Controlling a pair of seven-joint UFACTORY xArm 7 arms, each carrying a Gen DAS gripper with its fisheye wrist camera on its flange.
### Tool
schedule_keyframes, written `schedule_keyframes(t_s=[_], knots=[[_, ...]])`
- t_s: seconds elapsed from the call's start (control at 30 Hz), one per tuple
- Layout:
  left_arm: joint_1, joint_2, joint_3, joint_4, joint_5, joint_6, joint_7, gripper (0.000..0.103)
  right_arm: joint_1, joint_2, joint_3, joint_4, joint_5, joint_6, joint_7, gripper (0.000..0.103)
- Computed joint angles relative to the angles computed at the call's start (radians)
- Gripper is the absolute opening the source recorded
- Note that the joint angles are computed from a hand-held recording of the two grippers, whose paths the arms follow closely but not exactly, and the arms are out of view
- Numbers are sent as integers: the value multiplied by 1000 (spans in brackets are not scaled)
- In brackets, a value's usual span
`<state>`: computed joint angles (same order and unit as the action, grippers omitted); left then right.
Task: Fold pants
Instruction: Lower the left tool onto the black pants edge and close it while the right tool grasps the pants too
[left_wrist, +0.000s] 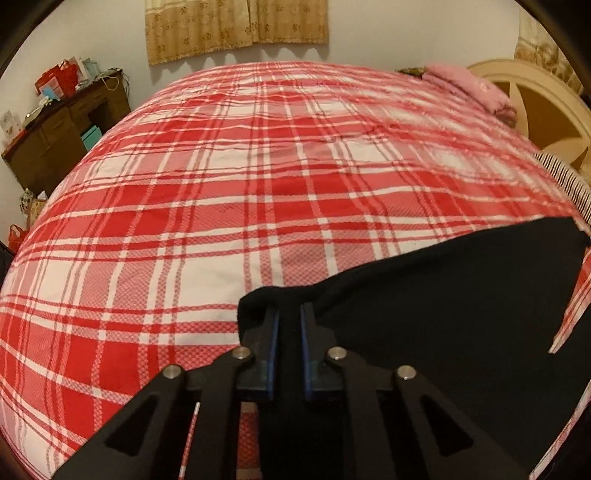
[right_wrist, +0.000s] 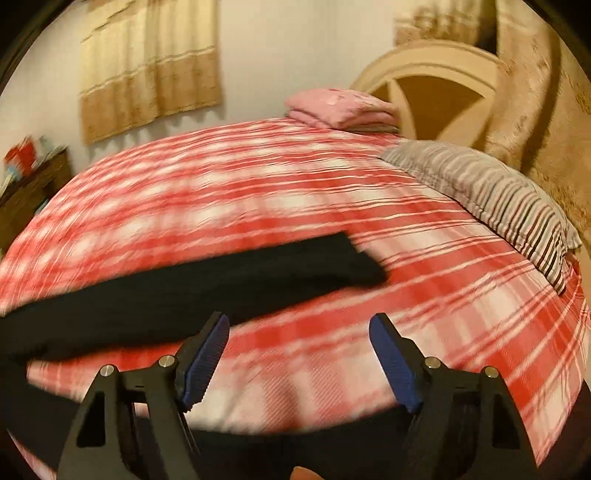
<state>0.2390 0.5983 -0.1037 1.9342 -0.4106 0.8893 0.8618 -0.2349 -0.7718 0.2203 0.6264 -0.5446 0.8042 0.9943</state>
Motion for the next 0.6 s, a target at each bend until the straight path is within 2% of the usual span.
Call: schedule_keyframes(t_s=[0.2, 0.3, 0.4, 0.43, 0.5, 0.53, 0.57, 0.6], knots=[[0, 37, 3, 56, 10, 31, -45, 23, -106, 211, -168, 94, -40, -127, -126, 80], [1, 30, -1, 35, 12, 6, -33, 26, -110, 344, -236, 159, 0, -194, -221, 80], [-1, 39, -4, 47, 13, 16, -32, 31, -98, 468, -295, 224, 96, -242, -338, 80], [-5, 43, -1, 51, 20, 15, -36, 31, -69, 514, -335, 249, 176, -251, -415, 80], [-10, 63, 2, 85, 31, 35, -51, 31, -65, 568, -348, 281, 244, -241, -474, 77], [-9, 76, 0, 109, 33, 54, -55, 30, -77, 597, -342, 302, 297, -229, -520, 70], [-7, 77, -5, 110, 33, 58, -46, 28, -47, 623, -373, 322, 334, -211, -559, 52], [4, 72, -19, 102, 25, 53, 0, 19, -58, 628, -361, 324, 330, -217, -572, 28]])
